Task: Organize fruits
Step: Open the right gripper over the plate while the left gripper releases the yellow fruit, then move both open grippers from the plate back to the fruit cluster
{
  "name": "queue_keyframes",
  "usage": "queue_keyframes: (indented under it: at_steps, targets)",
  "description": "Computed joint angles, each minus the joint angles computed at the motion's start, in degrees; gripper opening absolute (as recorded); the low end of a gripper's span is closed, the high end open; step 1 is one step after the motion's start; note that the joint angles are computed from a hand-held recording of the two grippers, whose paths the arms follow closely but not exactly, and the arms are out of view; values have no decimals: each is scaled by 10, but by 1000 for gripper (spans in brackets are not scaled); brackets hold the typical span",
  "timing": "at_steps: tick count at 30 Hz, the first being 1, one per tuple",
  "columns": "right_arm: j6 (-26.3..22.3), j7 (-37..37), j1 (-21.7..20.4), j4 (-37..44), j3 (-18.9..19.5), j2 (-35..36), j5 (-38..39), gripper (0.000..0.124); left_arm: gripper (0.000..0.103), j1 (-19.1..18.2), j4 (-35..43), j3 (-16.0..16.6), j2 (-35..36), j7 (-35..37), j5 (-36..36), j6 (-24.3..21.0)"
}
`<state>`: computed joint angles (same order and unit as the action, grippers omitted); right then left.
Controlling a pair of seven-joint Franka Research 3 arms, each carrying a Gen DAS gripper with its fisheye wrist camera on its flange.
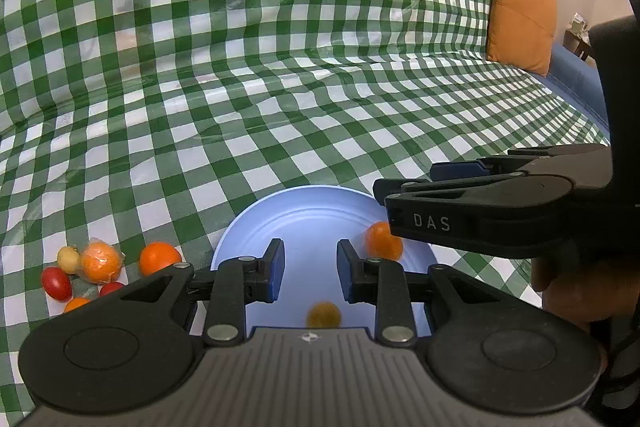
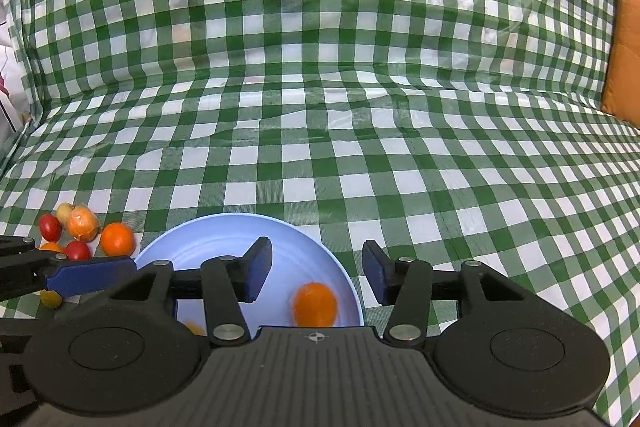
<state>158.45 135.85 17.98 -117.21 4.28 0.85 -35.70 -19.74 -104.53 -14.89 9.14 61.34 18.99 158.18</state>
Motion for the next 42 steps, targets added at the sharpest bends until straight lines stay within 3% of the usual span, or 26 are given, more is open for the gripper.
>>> queue_keyframes:
  at_steps: [16,30,36,42]
  targets:
    - [4,16,3,0,-2,1,-16,53,31,3,-3,4,-5,-11,6,8]
    - [15,73,19,30,0,17,-61,52,31,18,-12,9,-21,-23,5,9]
    - [27,129,30,42,-8,23,-107,43,31,23,-16,10,-28,-25,1,8]
    - [28,148,36,52,-10,31,-120,42,31,31,-21,14,-35,-33,-1,11]
